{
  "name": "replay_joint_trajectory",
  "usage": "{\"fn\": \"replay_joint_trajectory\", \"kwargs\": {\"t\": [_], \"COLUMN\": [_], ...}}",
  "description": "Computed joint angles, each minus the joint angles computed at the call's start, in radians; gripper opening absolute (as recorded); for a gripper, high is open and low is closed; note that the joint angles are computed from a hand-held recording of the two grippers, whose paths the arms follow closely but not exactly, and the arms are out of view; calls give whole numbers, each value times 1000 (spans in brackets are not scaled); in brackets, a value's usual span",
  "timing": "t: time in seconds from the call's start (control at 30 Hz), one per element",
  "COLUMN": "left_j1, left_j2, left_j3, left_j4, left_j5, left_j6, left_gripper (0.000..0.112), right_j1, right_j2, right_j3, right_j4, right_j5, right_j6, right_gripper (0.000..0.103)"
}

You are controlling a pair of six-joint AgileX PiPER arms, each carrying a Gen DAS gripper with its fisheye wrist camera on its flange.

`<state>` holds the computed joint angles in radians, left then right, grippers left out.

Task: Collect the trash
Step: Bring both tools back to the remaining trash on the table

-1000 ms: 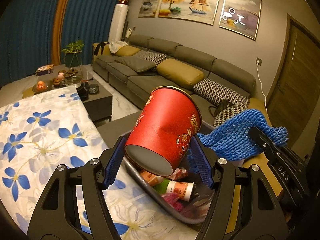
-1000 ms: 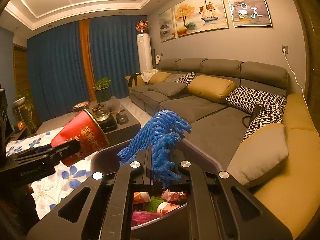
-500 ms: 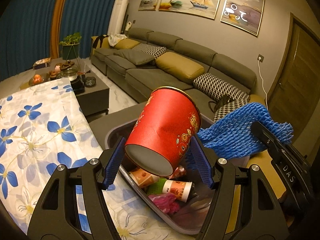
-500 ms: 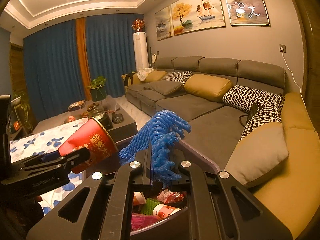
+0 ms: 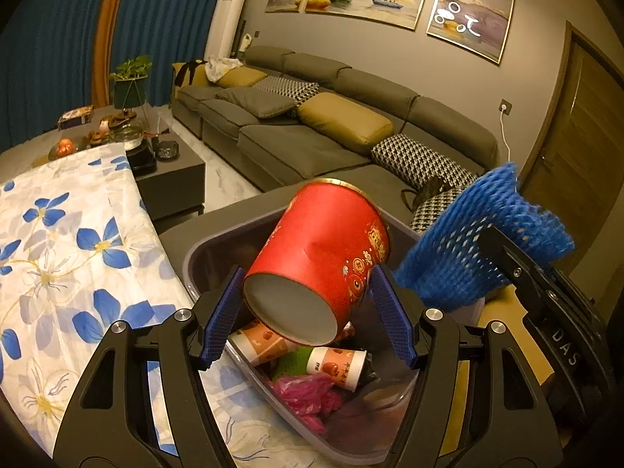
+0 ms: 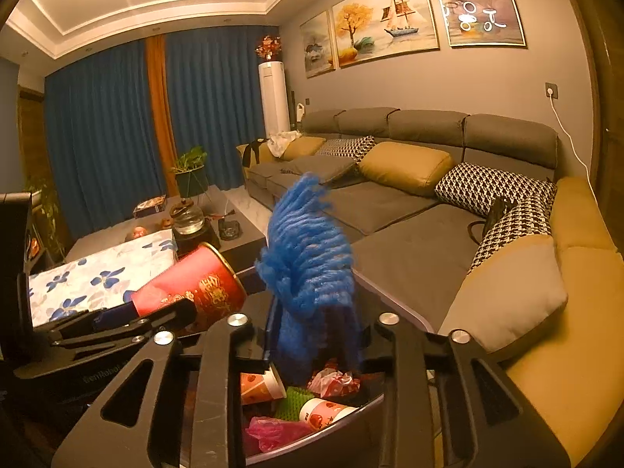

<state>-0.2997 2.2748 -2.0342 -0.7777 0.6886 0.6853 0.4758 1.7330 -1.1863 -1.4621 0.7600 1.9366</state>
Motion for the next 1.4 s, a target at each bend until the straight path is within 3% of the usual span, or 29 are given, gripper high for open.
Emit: {"fn": "replay_joint_trajectory", "kwargs": {"t": [0.13, 0.3, 0.53, 0.63, 0.7, 0.87, 0.97, 1.2, 1.4], "left_j1": [-10, -3, 51, 84, 126, 230, 321, 544, 746], "left_j2": [-1, -16, -160, -246, -306, -419, -468, -506, -463], "left_j3": [10, 39, 278, 420, 520, 681, 741, 795, 761], "left_j4": [7, 38, -23, -94, -225, -393, -482, -429, -369], "left_j5": [-10, -35, -207, -314, -361, -441, -443, -476, -436], "left_j6": [9, -33, 58, 135, 260, 432, 502, 478, 448], "left_gripper": [67, 86, 92, 94, 95, 95, 95, 95, 95], "right_j1": [3, 17, 90, 129, 153, 223, 265, 368, 424], "right_j2": [-7, -30, -57, -57, -51, -20, 15, 176, 353], "right_j3": [13, 34, 68, 70, 62, 7, -53, -295, -574], "right_j4": [-16, -34, -70, -75, -71, -73, -66, -13, 99], "right_j5": [11, 42, 136, 152, 156, 132, 113, 67, 23], "right_j6": [31, 58, 102, 109, 108, 70, 41, -90, -256], "right_gripper": [56, 66, 88, 90, 95, 96, 96, 95, 95]}}
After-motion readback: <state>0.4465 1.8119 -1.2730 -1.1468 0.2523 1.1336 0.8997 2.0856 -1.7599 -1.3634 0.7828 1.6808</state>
